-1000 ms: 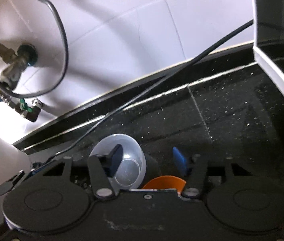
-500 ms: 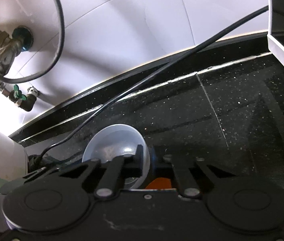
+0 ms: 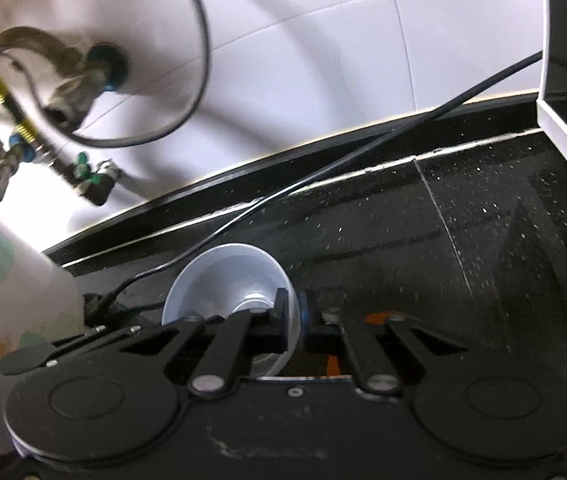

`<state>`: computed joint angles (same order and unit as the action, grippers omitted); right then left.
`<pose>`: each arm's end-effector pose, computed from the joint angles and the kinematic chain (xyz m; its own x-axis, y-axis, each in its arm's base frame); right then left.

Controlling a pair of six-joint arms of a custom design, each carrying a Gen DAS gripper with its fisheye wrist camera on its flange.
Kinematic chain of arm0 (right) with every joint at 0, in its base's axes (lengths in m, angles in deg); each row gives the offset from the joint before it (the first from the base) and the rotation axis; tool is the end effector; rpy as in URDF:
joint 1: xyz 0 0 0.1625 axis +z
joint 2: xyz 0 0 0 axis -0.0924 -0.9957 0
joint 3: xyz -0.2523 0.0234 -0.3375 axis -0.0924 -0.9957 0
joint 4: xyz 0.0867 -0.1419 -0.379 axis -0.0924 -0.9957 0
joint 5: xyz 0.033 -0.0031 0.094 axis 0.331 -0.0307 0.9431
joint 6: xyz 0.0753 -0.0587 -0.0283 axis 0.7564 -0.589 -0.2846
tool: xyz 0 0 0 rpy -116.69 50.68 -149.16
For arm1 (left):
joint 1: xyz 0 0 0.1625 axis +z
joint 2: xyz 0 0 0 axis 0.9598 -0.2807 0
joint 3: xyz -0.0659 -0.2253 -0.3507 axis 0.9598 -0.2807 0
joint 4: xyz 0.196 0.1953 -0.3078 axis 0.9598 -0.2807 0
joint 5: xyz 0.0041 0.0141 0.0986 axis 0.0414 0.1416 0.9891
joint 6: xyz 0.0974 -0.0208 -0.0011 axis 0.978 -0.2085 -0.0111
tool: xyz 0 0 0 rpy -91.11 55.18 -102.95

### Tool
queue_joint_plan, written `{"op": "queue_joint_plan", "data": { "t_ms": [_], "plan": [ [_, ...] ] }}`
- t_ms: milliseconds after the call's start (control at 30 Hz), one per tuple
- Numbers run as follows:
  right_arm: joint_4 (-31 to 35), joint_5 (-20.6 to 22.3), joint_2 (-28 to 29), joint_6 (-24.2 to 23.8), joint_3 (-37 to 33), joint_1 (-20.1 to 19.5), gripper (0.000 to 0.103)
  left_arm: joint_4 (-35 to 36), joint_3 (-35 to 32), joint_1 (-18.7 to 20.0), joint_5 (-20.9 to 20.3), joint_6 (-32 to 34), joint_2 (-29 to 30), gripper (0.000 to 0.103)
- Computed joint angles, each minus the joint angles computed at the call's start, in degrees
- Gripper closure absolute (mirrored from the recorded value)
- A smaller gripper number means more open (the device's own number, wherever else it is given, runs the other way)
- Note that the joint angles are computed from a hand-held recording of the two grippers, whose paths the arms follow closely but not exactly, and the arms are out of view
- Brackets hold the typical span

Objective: Organize plates and bowls
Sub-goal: 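Lower the clear bowl into the blue bowl and open the right gripper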

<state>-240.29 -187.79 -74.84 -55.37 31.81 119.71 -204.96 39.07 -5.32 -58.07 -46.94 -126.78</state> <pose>0.3552 -0.6116 -0.0373 -0.8921 0.1043 0.4397 -0.2143 0.7589 -0.6149 -0.0296 -0.5961 0.2887 -0.7354 0.2410 -0.6333 0.5500 0.7583 -0.3501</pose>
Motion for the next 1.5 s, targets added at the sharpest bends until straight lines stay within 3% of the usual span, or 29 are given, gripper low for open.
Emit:
{"op": "queue_joint_plan", "data": {
  "t_ms": [400,600,800,1000,1233,1333,1400,1433,1500],
  "plan": [
    [-0.4,-4.3,-5.9,8.9,13.2,6.6,0.097,12.1,10.6,-5.2,-3.5,-2.2,-16.2,0.087],
    [-0.2,-7.1,-8.5,16.2,20.9,11.1,0.097,21.6,15.5,-8.2,-6.1,-4.2,-25.8,0.087],
    [4.6,-9.1,-11.5,24.5,26.1,15.4,0.097,31.9,18.2,-11.5,-8.8,-4.8,-34.0,0.086],
    [10.7,-9.7,-13.9,31.3,29.2,18.0,0.097,39.6,20.5,-13.9,-9.6,-5.5,-38.7,0.085],
    [12.8,-8.7,-13.8,35.2,31.3,18.4,0.096,42.6,22.7,-14.6,-8.3,-6.2,-40.1,0.084],
    [12.7,-8.1,-13.4,35.7,31.5,18.0,0.095,42.2,23.3,-14.9,-8.0,-6.5,-40.4,0.076],
    [12.7,-7.9,-13.3,35.5,31.5,17.9,0.092,41.4,23.9,-15.7,-7.1,-6.8,-40.7,0.045],
    [12.8,-7.8,-13.2,35.4,31.3,17.8,0.091,40.5,24.3,-16.2,-6.5,-6.7,-41.2,0.039],
    [12.3,-8.3,-13.3,35.1,31.3,17.9,0.073,39.0,25.0,-17.3,-5.1,-5.8,-42.1,0.036]
  ]
}}
